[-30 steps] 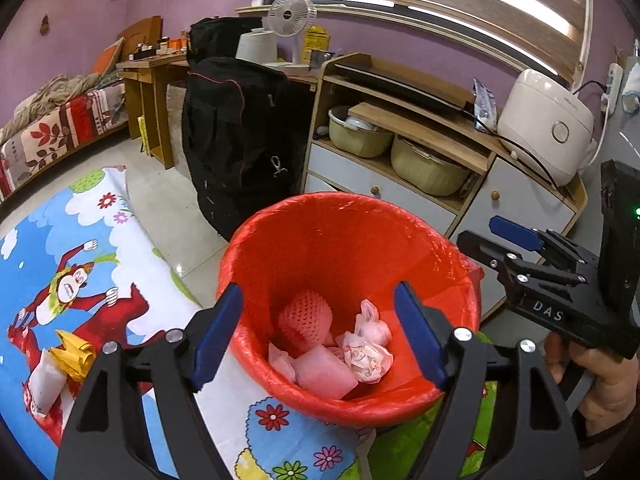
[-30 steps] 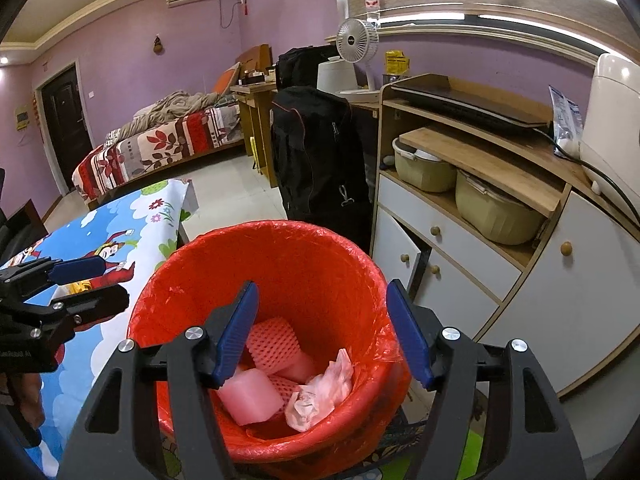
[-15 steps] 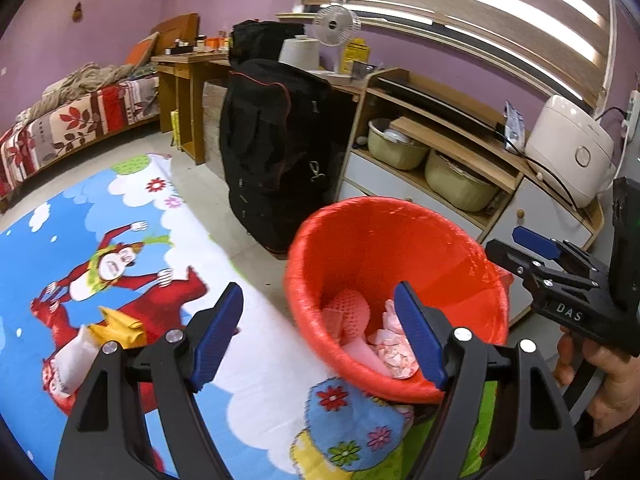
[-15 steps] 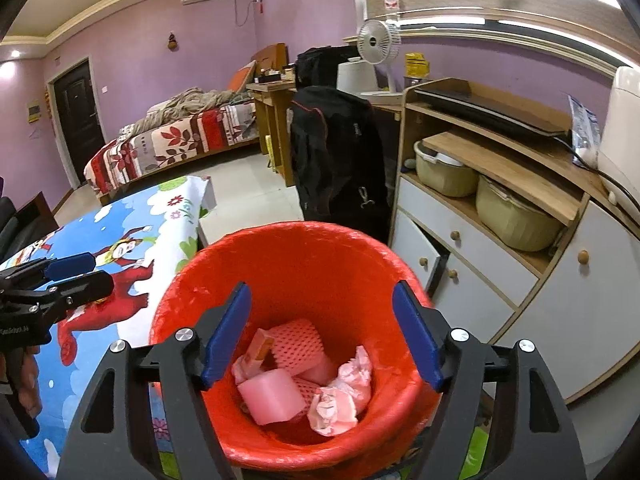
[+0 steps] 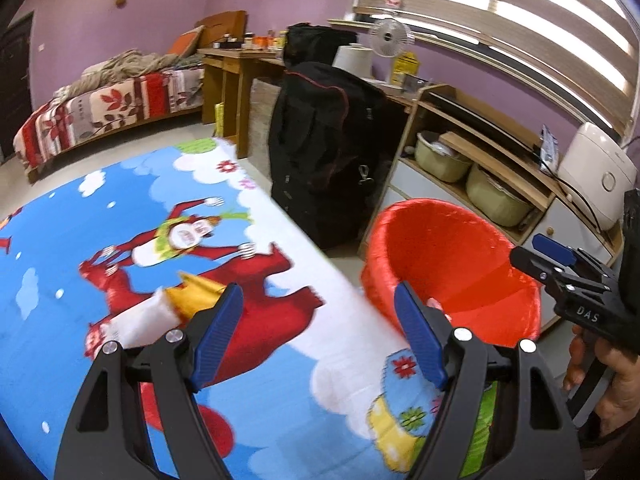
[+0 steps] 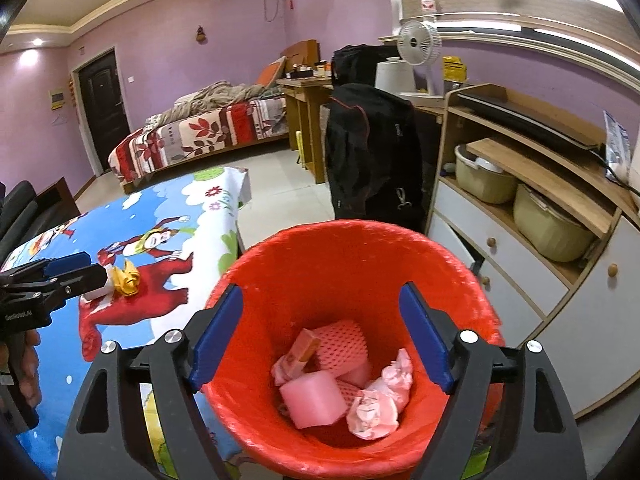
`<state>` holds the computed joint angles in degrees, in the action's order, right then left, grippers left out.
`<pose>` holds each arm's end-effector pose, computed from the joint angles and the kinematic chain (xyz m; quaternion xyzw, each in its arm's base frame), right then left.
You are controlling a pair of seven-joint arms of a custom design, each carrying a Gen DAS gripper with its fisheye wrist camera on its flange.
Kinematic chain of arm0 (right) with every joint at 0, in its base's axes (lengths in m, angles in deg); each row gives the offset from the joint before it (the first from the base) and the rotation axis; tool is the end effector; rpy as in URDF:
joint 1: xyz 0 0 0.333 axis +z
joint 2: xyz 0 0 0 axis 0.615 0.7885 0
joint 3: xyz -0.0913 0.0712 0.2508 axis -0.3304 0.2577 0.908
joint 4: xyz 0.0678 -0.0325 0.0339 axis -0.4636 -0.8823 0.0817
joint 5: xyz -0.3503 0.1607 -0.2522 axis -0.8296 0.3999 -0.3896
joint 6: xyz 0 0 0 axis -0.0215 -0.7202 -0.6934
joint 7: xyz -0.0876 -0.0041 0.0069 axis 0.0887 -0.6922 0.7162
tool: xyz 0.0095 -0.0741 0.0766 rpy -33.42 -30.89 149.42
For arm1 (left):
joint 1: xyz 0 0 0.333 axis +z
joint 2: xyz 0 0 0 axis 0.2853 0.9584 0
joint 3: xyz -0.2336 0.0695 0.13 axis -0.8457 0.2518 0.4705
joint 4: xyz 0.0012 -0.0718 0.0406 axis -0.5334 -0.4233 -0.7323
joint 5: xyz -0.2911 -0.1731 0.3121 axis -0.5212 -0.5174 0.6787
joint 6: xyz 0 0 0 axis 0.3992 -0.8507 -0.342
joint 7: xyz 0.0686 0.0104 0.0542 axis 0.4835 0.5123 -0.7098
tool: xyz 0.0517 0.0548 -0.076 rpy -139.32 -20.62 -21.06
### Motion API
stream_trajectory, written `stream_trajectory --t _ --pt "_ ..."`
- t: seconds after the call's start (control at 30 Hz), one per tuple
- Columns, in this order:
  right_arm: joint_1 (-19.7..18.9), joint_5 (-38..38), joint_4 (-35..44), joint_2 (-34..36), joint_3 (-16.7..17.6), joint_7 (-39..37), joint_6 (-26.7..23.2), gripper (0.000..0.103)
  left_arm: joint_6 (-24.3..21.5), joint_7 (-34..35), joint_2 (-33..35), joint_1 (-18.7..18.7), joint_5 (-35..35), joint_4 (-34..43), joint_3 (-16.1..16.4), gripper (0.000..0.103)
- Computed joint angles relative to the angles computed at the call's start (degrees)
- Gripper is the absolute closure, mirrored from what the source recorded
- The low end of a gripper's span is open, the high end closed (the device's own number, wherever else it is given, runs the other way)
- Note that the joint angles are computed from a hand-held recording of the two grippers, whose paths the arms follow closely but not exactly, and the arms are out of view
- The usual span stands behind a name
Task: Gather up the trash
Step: 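Move both tools back over the remaining trash on the bed, then grasp the white paper packet with the left tool while the right tool grasps the yellow folded paper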
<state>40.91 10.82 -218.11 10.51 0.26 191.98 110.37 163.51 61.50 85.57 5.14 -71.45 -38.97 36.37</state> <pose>0.5624 0.1833 0.4755 -0.5756 0.6870 -0.3084 0.3187 0.6800 -0.3628 0.4540 -0.4906 0.7654 -0.3942 0.1341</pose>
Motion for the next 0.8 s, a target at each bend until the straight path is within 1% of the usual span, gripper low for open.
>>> stream_trajectory --t 0.23,0.4,0.8 --pt "1.73 0.55 2.47 2.64 -0.28 -1.6 0.63 0.027 0.94 -4.25 -2.15 0.78 1.11 -3.35 2.25 0.028" --pt "3.23 0.91 3.93 4.33 -1.01 -2.36 1.01 0.027 1.37 -8.72 -3.04 0.7 3.87 -4.75 4.33 0.028" --pt "6.57 1.62 7.38 8.03 -2.83 -4.12 1.42 0.026 -1.52 -17.09 -1.66 0.96 9.62 -3.48 6.94 0.028"
